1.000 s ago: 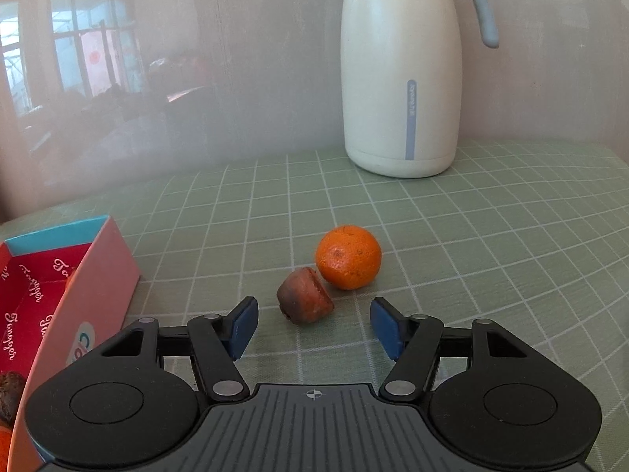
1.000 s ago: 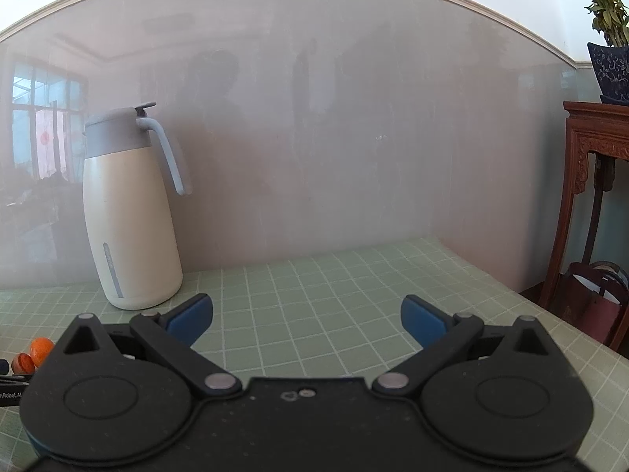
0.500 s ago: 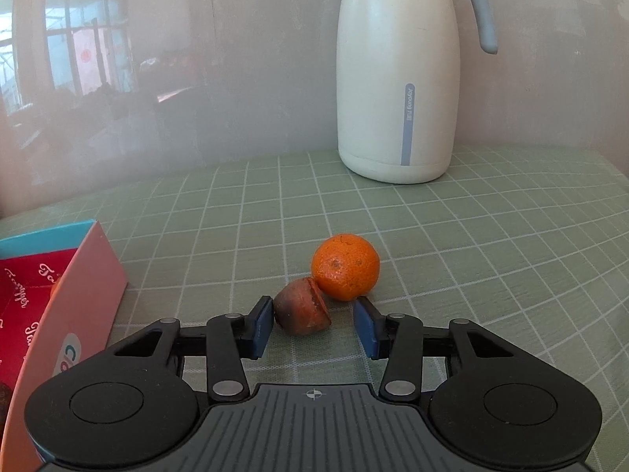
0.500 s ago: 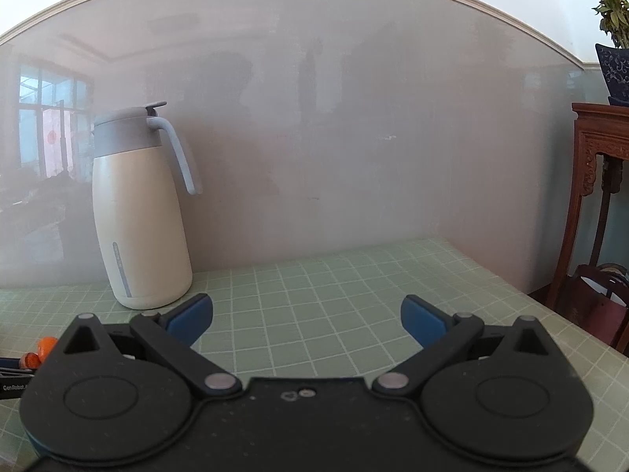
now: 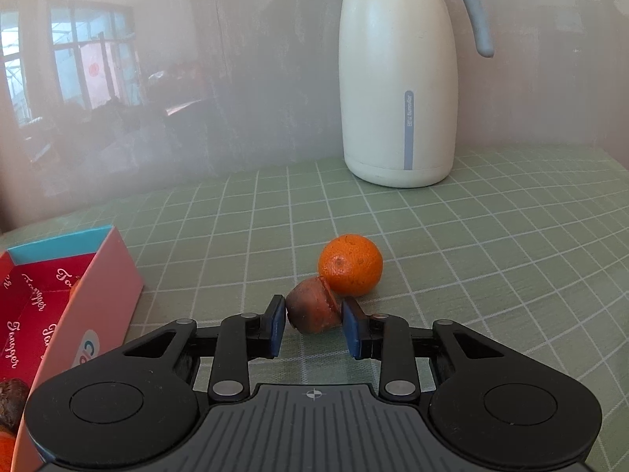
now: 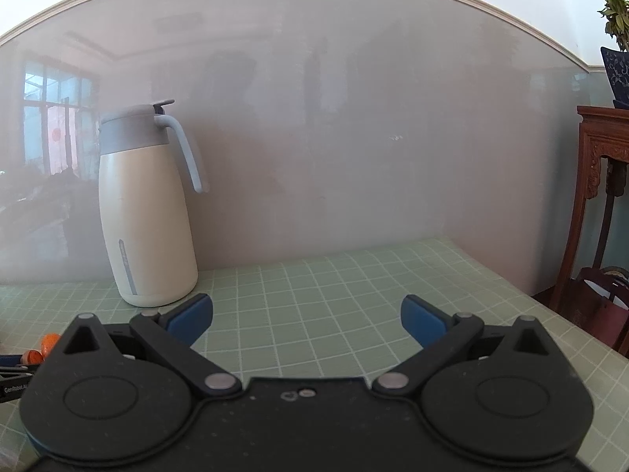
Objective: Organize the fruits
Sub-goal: 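Carry the brown fruit with the left tool into the box and release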
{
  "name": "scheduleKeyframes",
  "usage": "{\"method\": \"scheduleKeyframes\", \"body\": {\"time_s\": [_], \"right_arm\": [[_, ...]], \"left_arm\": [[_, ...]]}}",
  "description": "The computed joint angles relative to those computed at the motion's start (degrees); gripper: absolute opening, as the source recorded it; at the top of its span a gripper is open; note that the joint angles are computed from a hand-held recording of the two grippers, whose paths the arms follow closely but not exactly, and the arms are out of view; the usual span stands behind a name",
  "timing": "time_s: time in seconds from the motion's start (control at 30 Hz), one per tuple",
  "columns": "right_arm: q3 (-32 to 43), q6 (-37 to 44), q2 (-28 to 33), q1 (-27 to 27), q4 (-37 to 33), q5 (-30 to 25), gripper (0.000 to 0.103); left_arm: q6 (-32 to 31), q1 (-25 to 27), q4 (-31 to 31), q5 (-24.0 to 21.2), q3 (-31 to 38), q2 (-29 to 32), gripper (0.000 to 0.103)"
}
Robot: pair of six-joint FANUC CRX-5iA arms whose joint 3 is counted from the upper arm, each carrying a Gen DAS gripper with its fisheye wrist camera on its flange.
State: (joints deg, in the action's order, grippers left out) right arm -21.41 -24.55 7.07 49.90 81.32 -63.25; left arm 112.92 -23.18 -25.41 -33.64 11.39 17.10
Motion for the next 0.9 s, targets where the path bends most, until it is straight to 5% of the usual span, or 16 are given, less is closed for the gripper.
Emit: {"method": "scheduleKeyframes", "body": {"time_s": [0.47,0.9], "right_arm": [[0.8,1.2,0.7,0.5,0.5,0.4,0.102],[3.0,2.9,2.7,1.5,0.8,1.6,0.102]], "left_arm": [[12.2,-1.4,-10.2,1.1,-3.8,-6.8,0.031],[27.9,0.2,-22.0,-6.5,-6.7,-12.8,0.031]]}}
